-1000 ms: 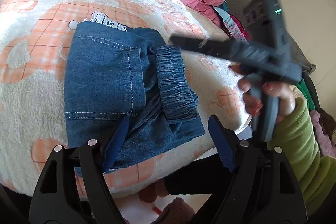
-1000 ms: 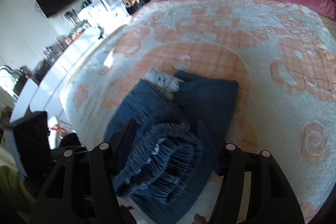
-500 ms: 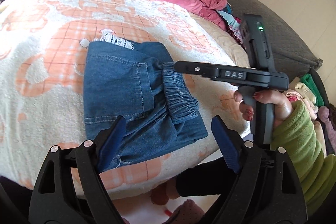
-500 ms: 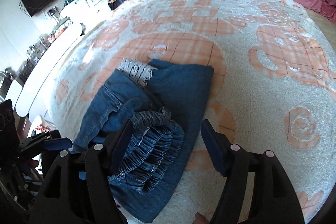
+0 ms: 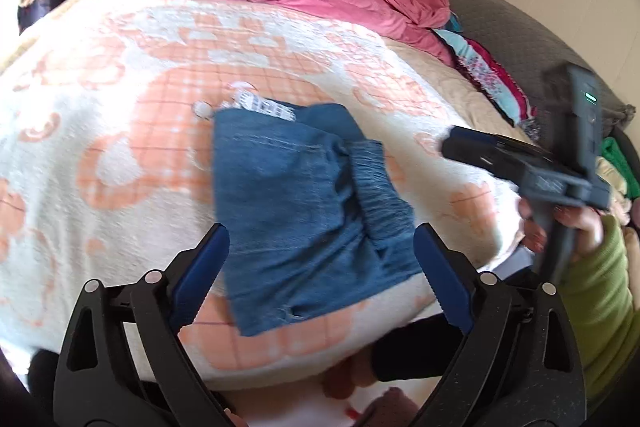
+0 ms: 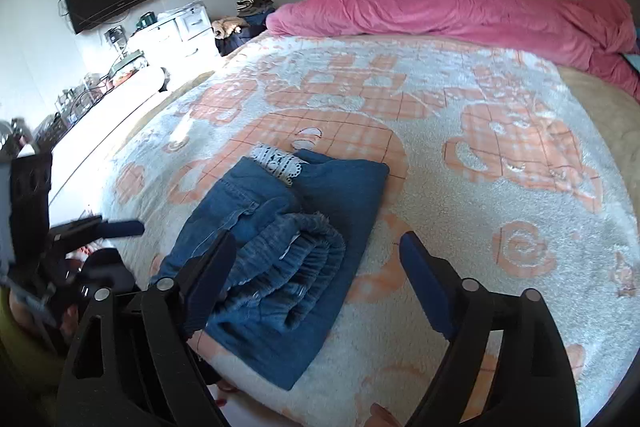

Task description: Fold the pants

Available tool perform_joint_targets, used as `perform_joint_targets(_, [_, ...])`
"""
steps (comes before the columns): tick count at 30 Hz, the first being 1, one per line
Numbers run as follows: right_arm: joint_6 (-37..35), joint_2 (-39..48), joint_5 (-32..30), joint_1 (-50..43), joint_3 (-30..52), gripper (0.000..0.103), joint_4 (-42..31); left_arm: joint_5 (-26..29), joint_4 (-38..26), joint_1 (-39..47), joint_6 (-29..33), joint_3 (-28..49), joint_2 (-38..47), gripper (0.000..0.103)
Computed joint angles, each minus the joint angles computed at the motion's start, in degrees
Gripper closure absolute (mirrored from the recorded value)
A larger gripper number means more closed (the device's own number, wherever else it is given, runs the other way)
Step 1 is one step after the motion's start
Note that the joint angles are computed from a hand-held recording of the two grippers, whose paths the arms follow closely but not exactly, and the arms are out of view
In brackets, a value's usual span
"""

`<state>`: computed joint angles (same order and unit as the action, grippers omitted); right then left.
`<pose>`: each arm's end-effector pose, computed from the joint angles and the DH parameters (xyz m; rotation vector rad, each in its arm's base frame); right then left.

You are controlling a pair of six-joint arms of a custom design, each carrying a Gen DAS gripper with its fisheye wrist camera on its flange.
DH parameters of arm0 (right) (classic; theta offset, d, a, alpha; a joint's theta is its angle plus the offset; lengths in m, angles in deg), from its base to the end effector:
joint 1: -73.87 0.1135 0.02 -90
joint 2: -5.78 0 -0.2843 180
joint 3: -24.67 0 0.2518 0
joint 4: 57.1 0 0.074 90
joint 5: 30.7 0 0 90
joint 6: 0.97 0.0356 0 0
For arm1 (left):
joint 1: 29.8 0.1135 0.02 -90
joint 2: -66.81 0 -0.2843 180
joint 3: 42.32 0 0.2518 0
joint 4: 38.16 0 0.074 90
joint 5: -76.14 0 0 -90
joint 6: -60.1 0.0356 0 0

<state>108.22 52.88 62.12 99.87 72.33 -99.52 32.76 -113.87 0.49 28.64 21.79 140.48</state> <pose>0.1444 0.0685 0.2511 -0.1126 2.3227 0.3462 0.1827 0.0768 0.2464 0.6353 2.3471 -0.6780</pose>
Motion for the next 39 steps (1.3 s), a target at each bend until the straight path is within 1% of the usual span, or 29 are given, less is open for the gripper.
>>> perform_joint_targets(2, [1.77,-2.83,5.19,5.99,-0.61,0.019,-1.76,-0.31,1.29,0.51,-0.12,0.14,0.23,0.015])
perform_joint_targets(4, [3.36,-3.86,9.08,11.1,-1.16,0.019,-2.6,-0.66,2.43,0.92,-0.58,0.42,0.74,0.015])
perform_joint_targets(8, [7.28,-3.1,19.15,24.91,-1.63,0.019,-3.55,-0.82,3.46,1.69,-0.97,1.39,2.98,0.013])
perform_joint_targets(11, [8.47,-0.42,23.82,32.57,-1.28,0.019,-3.27,-1.26,5.27,1.8,-2.09,1.79,4.81,0.013])
perform_joint_targets(14, [7.56,4.75,28.97,39.4,-0.43,0.019,-1.79,-1.91,6.95,1.85,-3.34,2.25,6.51,0.013])
perform_joint_targets(16, [6.65,7.83,31.24,42.31,-0.07,0.019,-0.49,-2.32,9.13,1.46,-5.1,2.57,7.58,0.013])
perform_joint_targets(18, [5.15,11.06,33.35,45.09,0.32,0.021,1.47,-2.92,12.71,0.55,-7.77,2.44,7.86,0.013])
perform_joint_targets(19, [4.32,12.09,33.49,45.7,0.42,0.022,2.44,-3.58,14.02,-0.28,-8.87,2.58,8.13,0.013])
perform_joint_targets(20, [3.58,13.32,33.71,46.27,0.68,0.027,3.23,-3.89,14.9,-1.25,-9.87,2.99,8.61,0.02])
perform_joint_targets(21, [2.76,14.34,33.47,46.5,0.88,0.028,3.99,-3.94,14.79,-2.18,-10.02,3.64,9.23,0.027])
perform_joint_targets(22, [1.79,15.18,33.25,46.47,0.95,0.031,4.69,-4.11,14.84,-3.25,-10.38,4.19,9.77,0.03])
perform_joint_targets(23, [1.0,16.68,33.41,46.48,1.37,0.035,4.99,-4.28,14.94,-4.4,-10.74,4.65,10.45,0.036])
perform_joint_targets(24, [0.05,18.04,33.46,46.32,1.88,0.037,5.15,-5.05,15.11,-6.21,-11.46,5.19,11.47,0.043])
perform_joint_targets(25, [-1.62,19.53,33.08,45.75,2.42,0.04,5.7,-5.68,15.33,-7.5,-12.46,5.42,12.14,0.045])
perform_joint_targets(26, [-2.9,20.63,32.85,45.33,2.95,0.042,5.89,-6.06,15.78,-8.7,-13.16,5.44,12.68,0.046])
perform_joint_targets(28, [-6.1,23.33,32.36,44.29,4.23,0.043,6.48,-7.55,18.62,-11.21,-15.69,4.58,13.04,0.046])
perform_joint_targets(31, [-10.34,29.3,31.93,42.93,6.97,0.044,6.18,-9.05,21.21,-13.11,-17.69,3.61,13.84,0.046])
perform_joint_targets(33, [-11.61,33.63,30.78,41.38,8.0,0.068,6.94,-9.65,22.4,-13.69,-18.49,2.99,14.41,0.046])
perform_joint_targets(34, [-11.84,34.86,28.59,40.25,8.06,0.084,7.35,-9.81,22.8,-13.82,-18.77,2.73,14.49,0.046])
perform_joint_targets(35, [-12.02,35.25,26.99,39.9,7.59,0.089,8.09,-9.87,23.08,-13.94,-18.88,2.53,14.54,0.046])
perform_joint_targets(36, [-12.22,35.16,26.82,40.43,7.46,0.091,7.83,-9.88,23.34,-13.95,-18.85,2.32,14.68,0.045])
perform_joint_targets(37, [-12.26,34.76,26.92,41.28,7.49,0.092,7.04,-9.85,23.47,-13.91,-18.83,2.21,14.72,0.045])
perform_joint_targets(39, [-10.77,31.85,24.71,41.44,5.77,0.092,7.9,-9.99,23.65,-13.9,-18.83,2.06,14.61,0.044])
